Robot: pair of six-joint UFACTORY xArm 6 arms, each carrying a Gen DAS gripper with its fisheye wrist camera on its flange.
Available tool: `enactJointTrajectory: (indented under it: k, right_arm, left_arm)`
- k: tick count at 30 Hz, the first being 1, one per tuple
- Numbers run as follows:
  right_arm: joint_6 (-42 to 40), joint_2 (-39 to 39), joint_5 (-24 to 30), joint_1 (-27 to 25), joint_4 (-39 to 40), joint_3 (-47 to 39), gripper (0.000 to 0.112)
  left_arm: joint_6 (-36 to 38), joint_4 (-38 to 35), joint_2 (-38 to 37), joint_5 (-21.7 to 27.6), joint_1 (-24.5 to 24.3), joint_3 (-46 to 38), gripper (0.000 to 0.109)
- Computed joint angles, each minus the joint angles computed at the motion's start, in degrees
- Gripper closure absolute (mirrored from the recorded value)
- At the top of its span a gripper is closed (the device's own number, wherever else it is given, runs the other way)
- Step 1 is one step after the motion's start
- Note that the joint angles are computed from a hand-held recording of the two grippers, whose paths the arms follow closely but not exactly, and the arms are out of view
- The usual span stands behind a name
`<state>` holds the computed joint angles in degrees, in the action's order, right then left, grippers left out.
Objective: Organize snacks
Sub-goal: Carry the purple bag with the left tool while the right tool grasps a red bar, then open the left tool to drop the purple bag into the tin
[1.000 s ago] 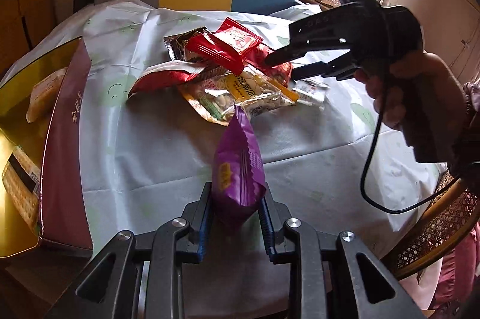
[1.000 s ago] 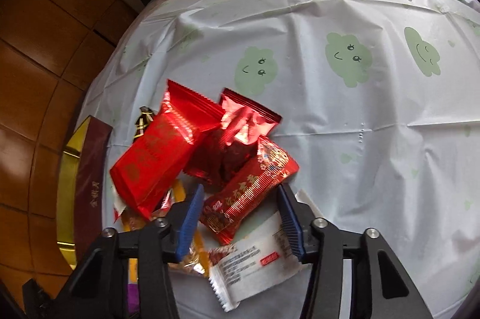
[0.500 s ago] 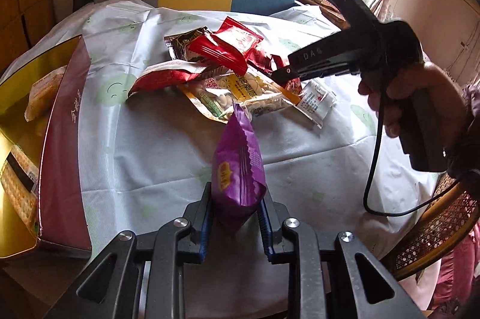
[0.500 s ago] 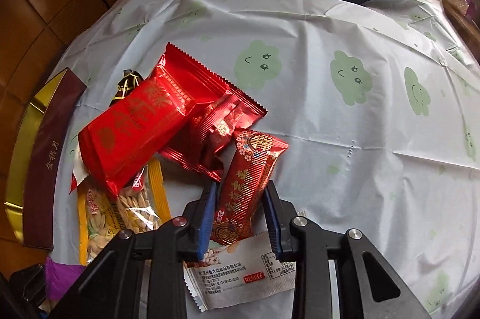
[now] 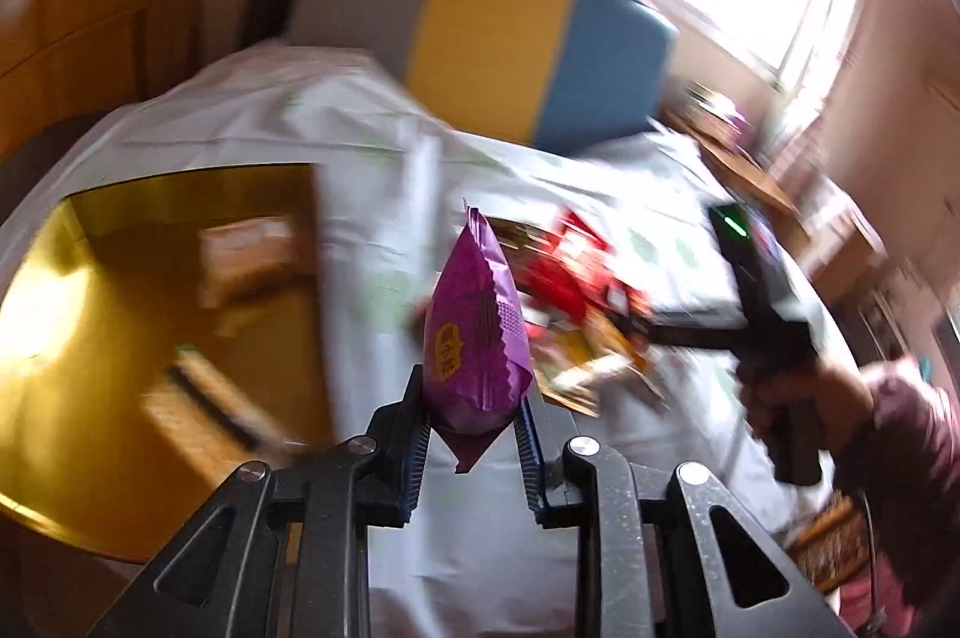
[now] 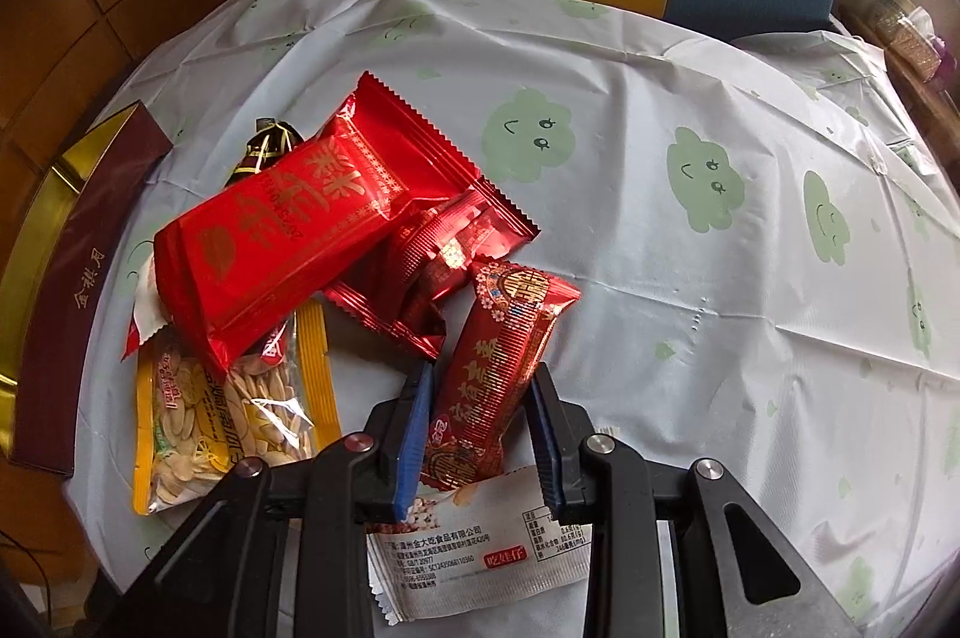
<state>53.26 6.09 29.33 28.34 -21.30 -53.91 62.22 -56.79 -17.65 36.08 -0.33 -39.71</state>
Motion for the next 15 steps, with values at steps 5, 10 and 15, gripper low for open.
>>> enactJointTrajectory:
  k: [5, 10, 15]
  right_arm:
    - [1.04, 0.25, 1.18, 0.82, -1.29, -0.8, 0.081]
    - [1.01, 0.2, 1.33, 0.89, -1.32, -0.86, 0.081]
    - [1.15, 0.3, 1.41, 1.03, -1.42, -0.97, 0.081]
  left_arm:
    - [-9.96, 3.35, 8.9, 1.86, 5.45, -8.12, 0.082]
    - [-13.89, 4.72, 15.63, 3.14, 6.69, -13.37, 0.082]
    - [-17.6, 8.77, 20.06, 1.17, 5.21, -15.85, 0.077]
